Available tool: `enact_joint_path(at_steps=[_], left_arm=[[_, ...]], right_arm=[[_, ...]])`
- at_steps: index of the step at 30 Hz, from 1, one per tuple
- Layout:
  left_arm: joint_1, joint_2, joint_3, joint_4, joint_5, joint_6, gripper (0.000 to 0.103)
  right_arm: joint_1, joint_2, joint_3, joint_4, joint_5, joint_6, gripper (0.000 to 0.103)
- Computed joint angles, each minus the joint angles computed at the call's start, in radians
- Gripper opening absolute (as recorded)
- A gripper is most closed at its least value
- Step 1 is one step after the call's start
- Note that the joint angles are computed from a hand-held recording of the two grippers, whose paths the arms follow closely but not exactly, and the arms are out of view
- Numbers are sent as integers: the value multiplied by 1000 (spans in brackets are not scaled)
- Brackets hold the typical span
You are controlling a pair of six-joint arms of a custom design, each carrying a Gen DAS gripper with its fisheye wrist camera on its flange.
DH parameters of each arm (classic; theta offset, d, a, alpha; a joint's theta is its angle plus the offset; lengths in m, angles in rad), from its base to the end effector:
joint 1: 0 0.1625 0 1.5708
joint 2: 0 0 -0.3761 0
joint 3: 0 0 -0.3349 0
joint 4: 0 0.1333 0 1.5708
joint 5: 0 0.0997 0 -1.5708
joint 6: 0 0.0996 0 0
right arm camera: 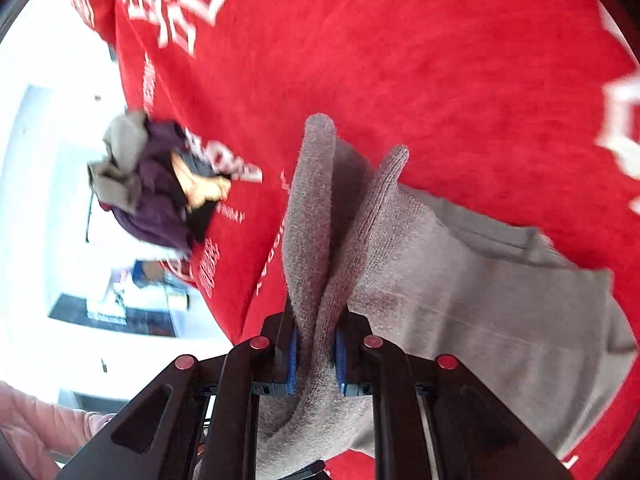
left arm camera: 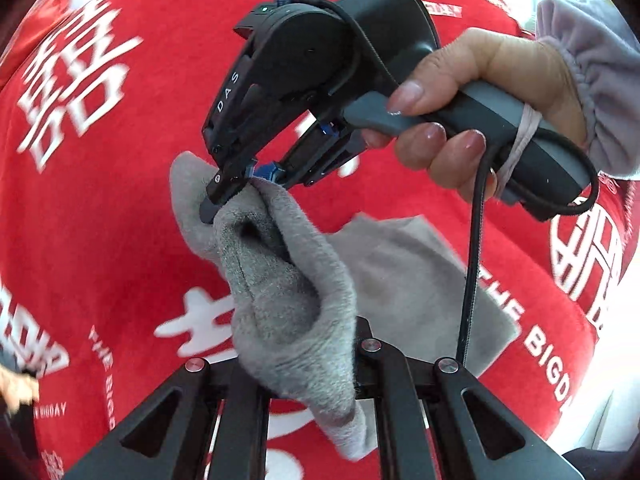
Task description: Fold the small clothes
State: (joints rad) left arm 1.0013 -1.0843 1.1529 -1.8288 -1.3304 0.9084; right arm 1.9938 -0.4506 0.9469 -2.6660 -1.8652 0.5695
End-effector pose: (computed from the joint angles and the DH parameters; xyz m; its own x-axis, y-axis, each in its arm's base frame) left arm -0.2054 -0.6119 0.3958 -0.1003 0.9511 -0.2923 0.9897 0.1255 0.0686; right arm 0.4109 -0.6585 0.1443 -0.9743 0.2009 -0.1021 0.2212 0.7657 -0.6040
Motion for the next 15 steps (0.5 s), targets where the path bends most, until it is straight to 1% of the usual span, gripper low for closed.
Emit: enact_joint_path(at_steps=[1,3,5,7,10,11,13,15], left_arm=[[-12,-9,28,-8,-2,8,10],[-42,-34,109,-34,11,29,10],[-67,-52,182,-51,14,36,10],[-80,-55,226,-47,14,35,10],[-103,-79,329,-69,24,50,10],[-108,-85,357,-78,31,53,10],[-117,-90,410,-96,54,56,10],[-121,-92,456,-113,74,56,10]], right_arm=[[1,-40,86,-72,-9,9,16],[1,-106,227,-175,-31,28,16],[-4,-164,372,-291,-54,64,16],[-14,-231,534,-405,-80,113,16],[-34,-295,698,-498,-106,166,16],[-42,-288,721,-523,-113,185,16],[-61,-310,809,-568,-127,218,16],[-81,-307,853,-592,-131,239,16]])
